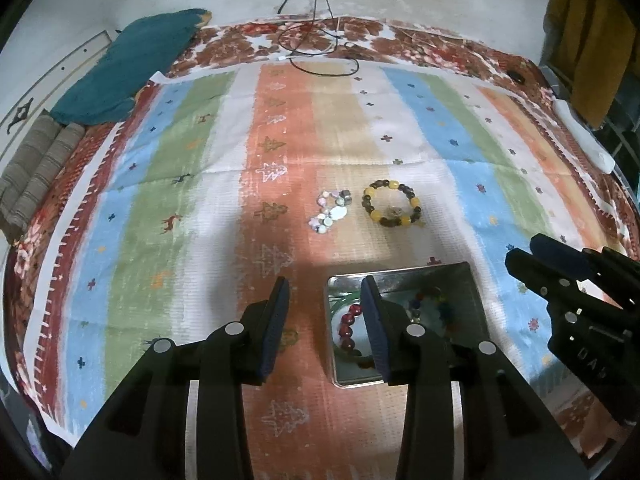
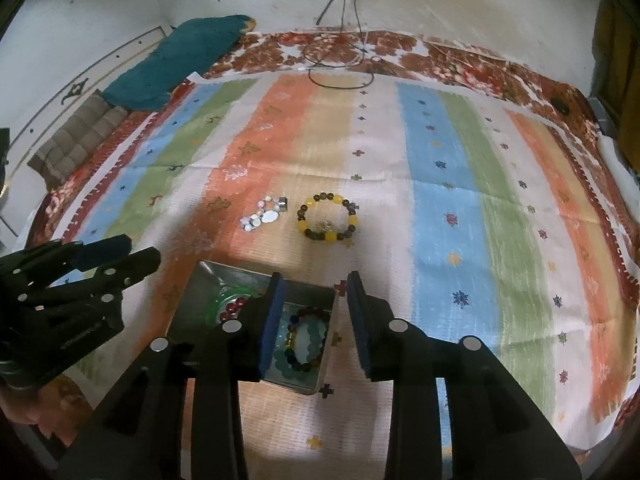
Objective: Organize jewelry
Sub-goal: 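Open left gripper releasing bangle into tin while right gripper releases multicolour bracelet, then move left tool to white earrings while right tool moves to yellow-and-black bracelet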
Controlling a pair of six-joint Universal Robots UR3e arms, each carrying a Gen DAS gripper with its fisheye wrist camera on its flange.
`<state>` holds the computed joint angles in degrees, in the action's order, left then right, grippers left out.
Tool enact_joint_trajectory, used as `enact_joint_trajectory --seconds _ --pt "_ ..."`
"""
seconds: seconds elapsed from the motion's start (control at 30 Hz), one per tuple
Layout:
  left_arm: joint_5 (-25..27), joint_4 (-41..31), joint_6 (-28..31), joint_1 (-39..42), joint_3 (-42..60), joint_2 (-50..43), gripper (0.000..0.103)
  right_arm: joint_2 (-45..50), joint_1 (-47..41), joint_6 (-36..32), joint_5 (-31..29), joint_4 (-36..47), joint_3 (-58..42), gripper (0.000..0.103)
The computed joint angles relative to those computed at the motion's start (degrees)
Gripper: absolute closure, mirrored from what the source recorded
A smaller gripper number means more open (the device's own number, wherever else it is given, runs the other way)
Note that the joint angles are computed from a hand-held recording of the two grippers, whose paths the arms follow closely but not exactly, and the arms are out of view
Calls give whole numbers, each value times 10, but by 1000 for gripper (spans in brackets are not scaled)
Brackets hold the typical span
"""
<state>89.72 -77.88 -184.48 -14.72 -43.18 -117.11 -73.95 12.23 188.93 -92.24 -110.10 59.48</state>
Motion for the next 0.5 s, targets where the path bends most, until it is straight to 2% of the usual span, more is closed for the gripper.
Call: enact_joint_trajectory --seconds 0.23,0.5 --pt "0 -4 -1 0 7 -4 60 13 -6 -1 1 19 -20 67" --pt "-11 -4 10 7 18 -15 51 35 -13 -8 5 38 -51 58"
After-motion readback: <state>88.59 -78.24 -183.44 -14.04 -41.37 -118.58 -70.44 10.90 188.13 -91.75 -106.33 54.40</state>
